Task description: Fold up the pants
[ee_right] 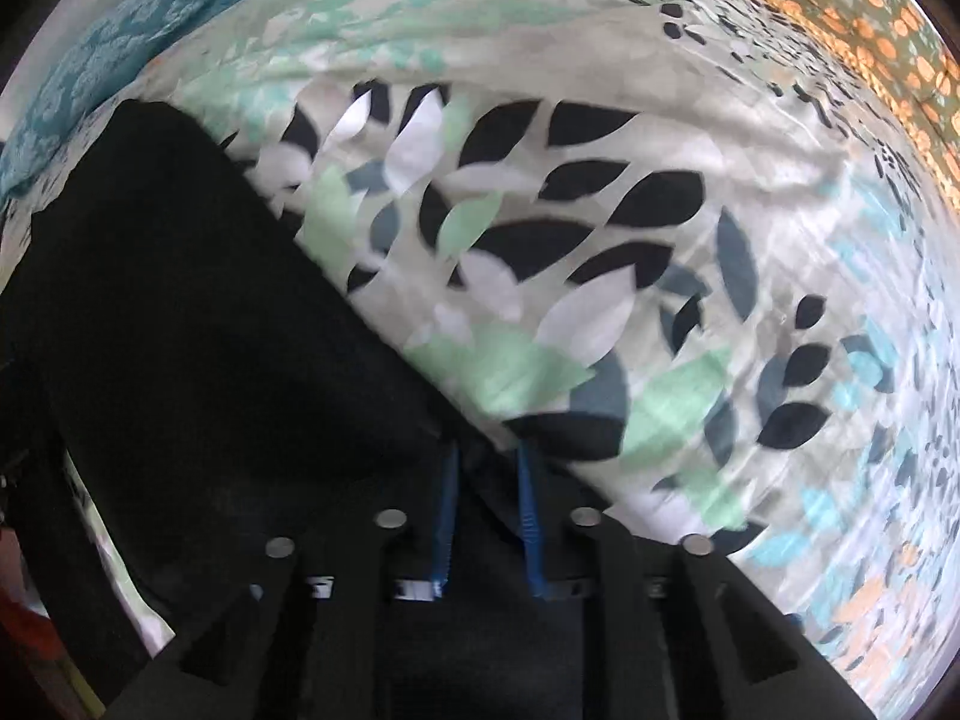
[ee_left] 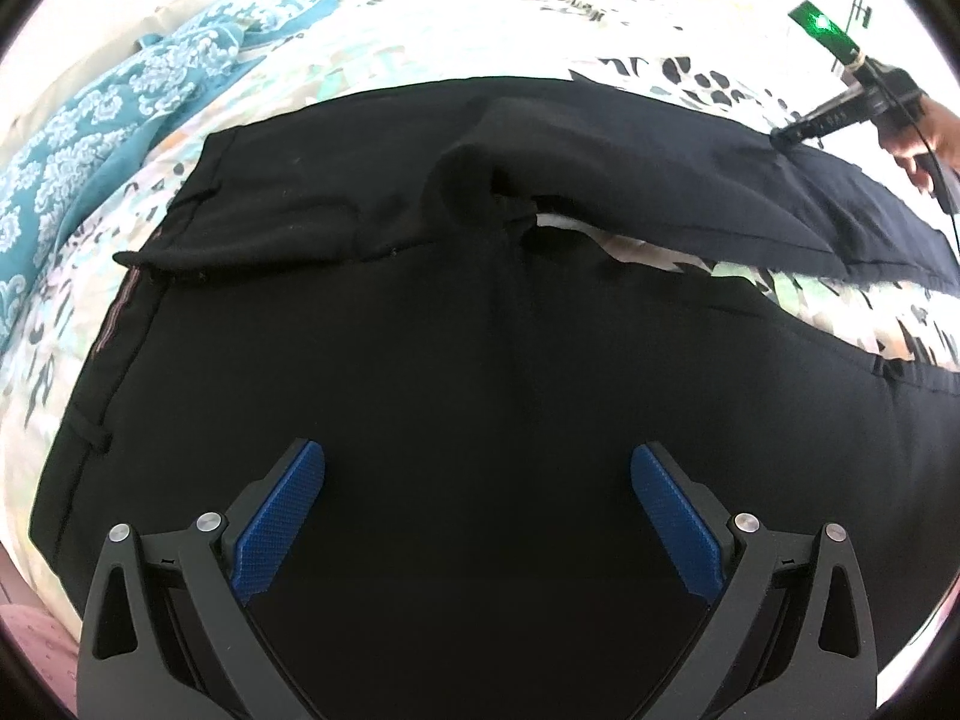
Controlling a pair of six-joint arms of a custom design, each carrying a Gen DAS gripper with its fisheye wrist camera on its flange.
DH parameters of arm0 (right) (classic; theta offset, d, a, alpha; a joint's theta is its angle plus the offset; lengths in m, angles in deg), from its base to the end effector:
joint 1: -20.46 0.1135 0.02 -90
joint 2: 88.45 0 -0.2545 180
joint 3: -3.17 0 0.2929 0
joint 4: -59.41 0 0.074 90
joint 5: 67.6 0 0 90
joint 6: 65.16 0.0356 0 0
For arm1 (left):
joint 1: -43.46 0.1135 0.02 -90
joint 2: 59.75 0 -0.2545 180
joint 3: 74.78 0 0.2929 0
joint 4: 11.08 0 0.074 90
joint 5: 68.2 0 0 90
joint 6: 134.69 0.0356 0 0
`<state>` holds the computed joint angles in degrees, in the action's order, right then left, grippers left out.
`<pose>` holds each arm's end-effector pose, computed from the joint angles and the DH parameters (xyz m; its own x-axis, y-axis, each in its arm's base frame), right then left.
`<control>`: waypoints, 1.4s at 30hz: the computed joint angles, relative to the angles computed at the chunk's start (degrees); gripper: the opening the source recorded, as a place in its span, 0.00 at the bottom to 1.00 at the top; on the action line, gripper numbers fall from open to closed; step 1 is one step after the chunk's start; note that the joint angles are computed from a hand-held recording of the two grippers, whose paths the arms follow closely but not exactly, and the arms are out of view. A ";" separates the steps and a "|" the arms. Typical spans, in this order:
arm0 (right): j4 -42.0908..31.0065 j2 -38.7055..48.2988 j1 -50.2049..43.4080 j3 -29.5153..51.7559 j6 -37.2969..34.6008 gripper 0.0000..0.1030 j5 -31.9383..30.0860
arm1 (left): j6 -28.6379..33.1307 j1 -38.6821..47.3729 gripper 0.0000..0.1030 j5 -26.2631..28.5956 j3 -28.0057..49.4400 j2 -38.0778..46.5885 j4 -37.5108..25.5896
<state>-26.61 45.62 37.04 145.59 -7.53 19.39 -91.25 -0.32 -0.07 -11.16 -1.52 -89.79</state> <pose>0.4885 0.1474 0.2319 -0.6325 -0.7462 -0.2078 -0.7510 0.6564 -0.0710 0.1596 -0.1346 0.2548 -0.8857 -0.0845 -0.4564 -0.1138 0.9928 0.0369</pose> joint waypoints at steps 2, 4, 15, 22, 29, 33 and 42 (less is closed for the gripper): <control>3.61 -1.77 1.85 -3.77 -0.47 0.15 3.71 | -0.19 -0.10 0.99 -0.05 0.05 0.44 0.29; 9.78 -5.72 3.08 -11.06 0.23 0.20 6.06 | -0.18 -0.02 0.99 -0.02 0.19 0.73 0.45; 19.50 -21.69 -25.05 -29.77 11.06 0.61 1.19 | -1.26 -0.81 1.00 -0.57 0.02 0.65 -0.02; 3.06 -3.28 -42.09 -5.70 15.24 0.46 -3.56 | -3.22 -2.21 1.00 -2.72 -0.76 0.45 0.29; 18.51 -8.20 -35.14 -11.44 12.23 0.19 11.41 | -5.49 -3.81 1.00 -4.75 -1.64 -0.40 0.00; 20.11 -14.70 -36.26 -19.13 12.04 0.36 9.86 | -5.58 -3.94 1.00 -5.11 -2.31 -1.25 0.29; 8.30 -61.28 -50.79 -59.06 17.63 0.78 -20.81 | -5.68 -6.56 0.99 -1.15 1.52 -1.19 -2.58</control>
